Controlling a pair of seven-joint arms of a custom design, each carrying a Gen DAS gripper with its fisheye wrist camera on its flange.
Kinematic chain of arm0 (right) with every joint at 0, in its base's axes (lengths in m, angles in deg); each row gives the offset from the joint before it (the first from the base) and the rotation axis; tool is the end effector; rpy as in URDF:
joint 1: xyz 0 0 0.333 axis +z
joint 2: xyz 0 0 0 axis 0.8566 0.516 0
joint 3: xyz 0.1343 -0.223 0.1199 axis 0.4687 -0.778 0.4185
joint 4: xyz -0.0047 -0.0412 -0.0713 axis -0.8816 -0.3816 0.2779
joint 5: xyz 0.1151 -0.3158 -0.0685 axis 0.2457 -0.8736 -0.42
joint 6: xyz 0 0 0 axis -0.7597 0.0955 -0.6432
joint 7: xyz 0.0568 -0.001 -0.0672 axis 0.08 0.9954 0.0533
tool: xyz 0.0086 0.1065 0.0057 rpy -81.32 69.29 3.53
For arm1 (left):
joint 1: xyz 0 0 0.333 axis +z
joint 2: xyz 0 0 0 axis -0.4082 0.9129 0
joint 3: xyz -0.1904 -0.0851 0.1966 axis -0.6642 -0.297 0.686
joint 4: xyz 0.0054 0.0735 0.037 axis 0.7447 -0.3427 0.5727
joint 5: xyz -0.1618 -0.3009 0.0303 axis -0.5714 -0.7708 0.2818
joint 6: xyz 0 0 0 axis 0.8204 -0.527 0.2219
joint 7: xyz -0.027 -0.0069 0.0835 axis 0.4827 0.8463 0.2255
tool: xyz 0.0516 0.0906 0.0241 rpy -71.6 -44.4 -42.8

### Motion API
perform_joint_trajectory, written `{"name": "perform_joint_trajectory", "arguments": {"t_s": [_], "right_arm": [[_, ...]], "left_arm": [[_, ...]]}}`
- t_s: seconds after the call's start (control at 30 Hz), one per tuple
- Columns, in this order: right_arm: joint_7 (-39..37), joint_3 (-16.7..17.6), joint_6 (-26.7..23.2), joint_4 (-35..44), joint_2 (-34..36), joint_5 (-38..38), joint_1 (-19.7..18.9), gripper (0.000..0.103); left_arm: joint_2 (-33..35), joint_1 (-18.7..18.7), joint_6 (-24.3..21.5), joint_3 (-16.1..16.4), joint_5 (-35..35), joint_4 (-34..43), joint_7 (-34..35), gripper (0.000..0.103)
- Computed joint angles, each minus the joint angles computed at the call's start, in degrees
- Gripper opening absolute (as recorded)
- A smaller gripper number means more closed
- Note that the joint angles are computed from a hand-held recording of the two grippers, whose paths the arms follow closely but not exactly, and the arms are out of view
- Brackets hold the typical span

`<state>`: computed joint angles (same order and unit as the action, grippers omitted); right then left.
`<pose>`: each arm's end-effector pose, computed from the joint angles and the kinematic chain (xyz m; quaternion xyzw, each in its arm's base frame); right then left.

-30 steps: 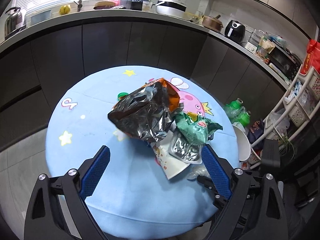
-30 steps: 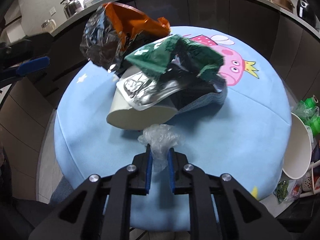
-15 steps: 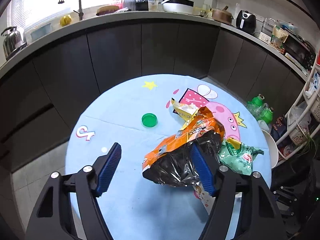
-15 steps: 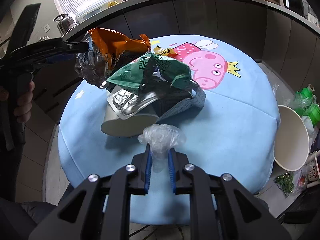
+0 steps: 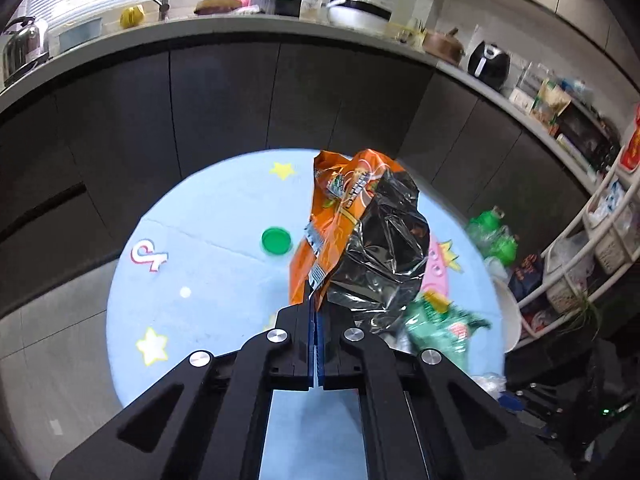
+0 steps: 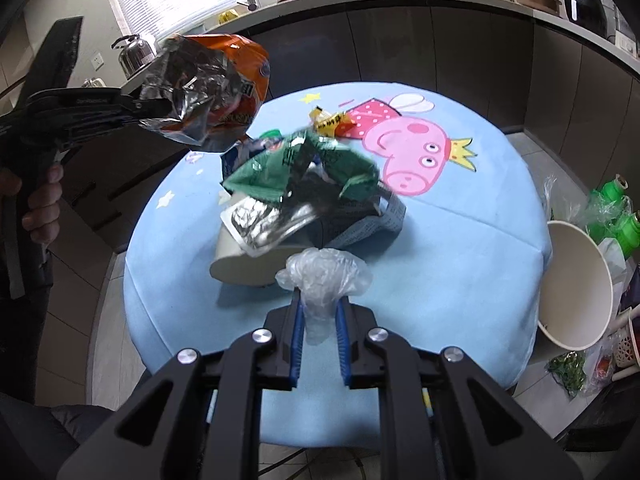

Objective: Collect trash
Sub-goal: 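Grasp the orange-and-foil snack bag with the left tool, then carry both bags over the white bin and open both tools to drop them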

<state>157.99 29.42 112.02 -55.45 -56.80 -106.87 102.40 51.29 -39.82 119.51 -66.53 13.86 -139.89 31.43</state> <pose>0.3384 0.4767 0.4775 -0.6368 0.6870 -0.1576 0.3125 0.5082 -0.2872 0.5691 -0.5192 0.7731 -0.3474 0.1099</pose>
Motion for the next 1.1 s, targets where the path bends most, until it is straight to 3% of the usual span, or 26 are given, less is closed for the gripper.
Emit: {"name": "perform_joint_trajectory", "arguments": {"t_s": [0.23,0.5,0.9,1.1], "right_arm": [[3.8,0.5,-2.7,-1.1,-3.8,-5.3,-0.3,0.015],[9.4,3.2,-6.1,-5.7,-10.5,-9.6,-3.3,0.015],[16.2,8.4,-12.8,-18.2,-24.2,-7.4,-9.3,0.015],[18.3,10.4,-14.5,-26.0,-31.8,-2.9,-12.5,0.016]], "left_arm": [[-4.2,-1.1,2.3,-0.9,-7.3,-0.1,4.6,0.0],[-4.1,-4.7,1.3,-2.5,-12.8,3.2,10.4,0.0],[6.7,-10.0,-4.4,-6.8,-13.1,16.6,11.7,0.0],[17.8,-14.8,-10.2,-8.1,-6.7,29.5,9.1,0.0]]}}
